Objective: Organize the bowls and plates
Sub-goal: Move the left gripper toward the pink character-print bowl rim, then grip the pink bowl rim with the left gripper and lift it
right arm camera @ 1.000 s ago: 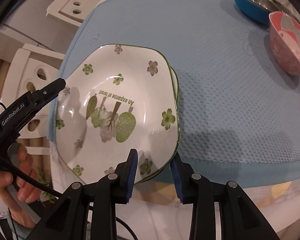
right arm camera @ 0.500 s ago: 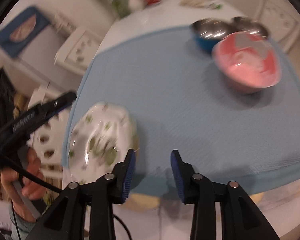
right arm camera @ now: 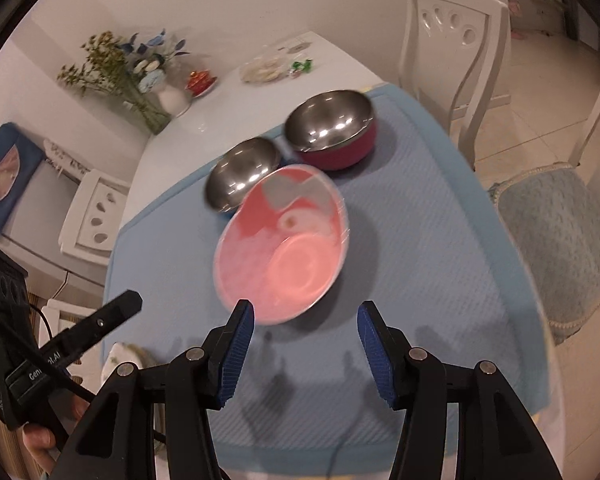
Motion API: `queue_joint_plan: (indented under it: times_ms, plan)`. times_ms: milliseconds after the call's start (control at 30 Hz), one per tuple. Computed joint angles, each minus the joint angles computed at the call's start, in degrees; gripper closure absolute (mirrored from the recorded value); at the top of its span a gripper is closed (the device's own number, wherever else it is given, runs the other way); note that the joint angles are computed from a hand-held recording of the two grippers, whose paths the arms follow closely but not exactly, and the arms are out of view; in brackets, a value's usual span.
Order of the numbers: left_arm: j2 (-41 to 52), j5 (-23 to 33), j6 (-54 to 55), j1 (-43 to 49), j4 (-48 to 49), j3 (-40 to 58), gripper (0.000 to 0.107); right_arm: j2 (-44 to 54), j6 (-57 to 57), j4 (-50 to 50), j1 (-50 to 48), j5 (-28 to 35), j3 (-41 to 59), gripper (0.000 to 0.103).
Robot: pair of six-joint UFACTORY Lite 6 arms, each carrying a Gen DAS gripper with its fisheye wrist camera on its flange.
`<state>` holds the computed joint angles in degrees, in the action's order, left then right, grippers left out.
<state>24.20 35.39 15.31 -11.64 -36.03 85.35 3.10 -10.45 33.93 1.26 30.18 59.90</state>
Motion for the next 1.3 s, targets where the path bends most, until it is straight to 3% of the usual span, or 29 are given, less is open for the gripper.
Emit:
queue_joint_plan:
  times_ms: [167, 400, 700, 767, 900, 967, 1133, 1300]
  plan:
    - [7.6, -2.4, -7.0, -3.1, 1.4, 5.3, 0.046, 13.7, -7.9, 3.1, -4.3, 4.1, 11.1, 0.051]
    - [16.3, -3.3, -15.1, -5.5, 7.3, 12.7, 0.048, 25.7, -9.1, 2.0, -4.0, 7.2, 22.0, 0.051]
    - [22.1, -2.9, -17.0, -6.5, 8.3, 18.0, 0.062, 33.7, -10.6, -1.7, -2.0, 4.8, 28.7, 0.051]
    - [23.4, -2.6, -17.3, -6.6, 8.5, 19.3, 0.069, 35.2, -9.9, -3.7, -1.5, 4.7, 30.4, 0.051]
    - [25.8, -2.4, -17.7, -6.9, 8.3, 21.8, 0.076, 38.3, -9.6, -5.4, -0.9, 4.9, 33.9, 0.064]
    - [26.9, -1.8, -18.0, -7.1, 8.6, 23.1, 0.086, 39.6, -10.0, -5.3, -0.8, 5.3, 35.0, 0.069]
    - [26.8, -2.0, -18.8, -7.8, 10.0, 23.3, 0.088, 39.9, -13.6, -2.4, -0.6, 5.1, 34.4, 0.091]
    - [24.4, -3.6, -18.6, -8.3, 10.3, 20.4, 0.088, 36.7, -14.1, -1.7, 0.3, 3.8, 31.0, 0.092]
